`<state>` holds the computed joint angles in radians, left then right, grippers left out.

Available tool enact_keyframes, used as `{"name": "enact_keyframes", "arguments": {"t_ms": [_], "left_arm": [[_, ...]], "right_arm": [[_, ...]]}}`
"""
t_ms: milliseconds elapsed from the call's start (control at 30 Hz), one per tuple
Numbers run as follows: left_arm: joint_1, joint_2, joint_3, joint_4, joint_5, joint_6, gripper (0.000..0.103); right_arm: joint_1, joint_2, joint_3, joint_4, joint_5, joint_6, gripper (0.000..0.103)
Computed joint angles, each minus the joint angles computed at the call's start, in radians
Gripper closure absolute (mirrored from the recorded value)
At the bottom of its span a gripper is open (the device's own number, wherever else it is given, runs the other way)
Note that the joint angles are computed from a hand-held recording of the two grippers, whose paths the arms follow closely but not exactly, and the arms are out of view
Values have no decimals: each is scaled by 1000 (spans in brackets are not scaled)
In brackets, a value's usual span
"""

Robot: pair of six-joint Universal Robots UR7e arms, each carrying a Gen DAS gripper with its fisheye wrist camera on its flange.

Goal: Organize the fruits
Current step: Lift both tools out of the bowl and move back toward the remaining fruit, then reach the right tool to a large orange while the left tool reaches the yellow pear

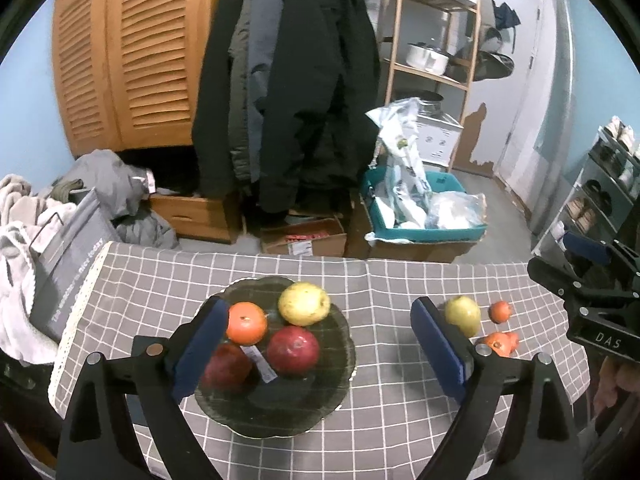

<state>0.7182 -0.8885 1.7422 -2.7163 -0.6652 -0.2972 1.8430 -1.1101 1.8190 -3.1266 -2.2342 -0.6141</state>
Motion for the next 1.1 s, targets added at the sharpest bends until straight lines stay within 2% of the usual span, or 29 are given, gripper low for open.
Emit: {"name": "enact_keyframes", "arguments": {"t_ms": [700,1100], "left_arm": [[-10,119,-106,74,-78,26,8],[4,220,-196,154,-115,36,8]], "right_arm": [[-97,-132,77,7,-37,13,21],[-173,-157,97,76,-31,51,21]]}}
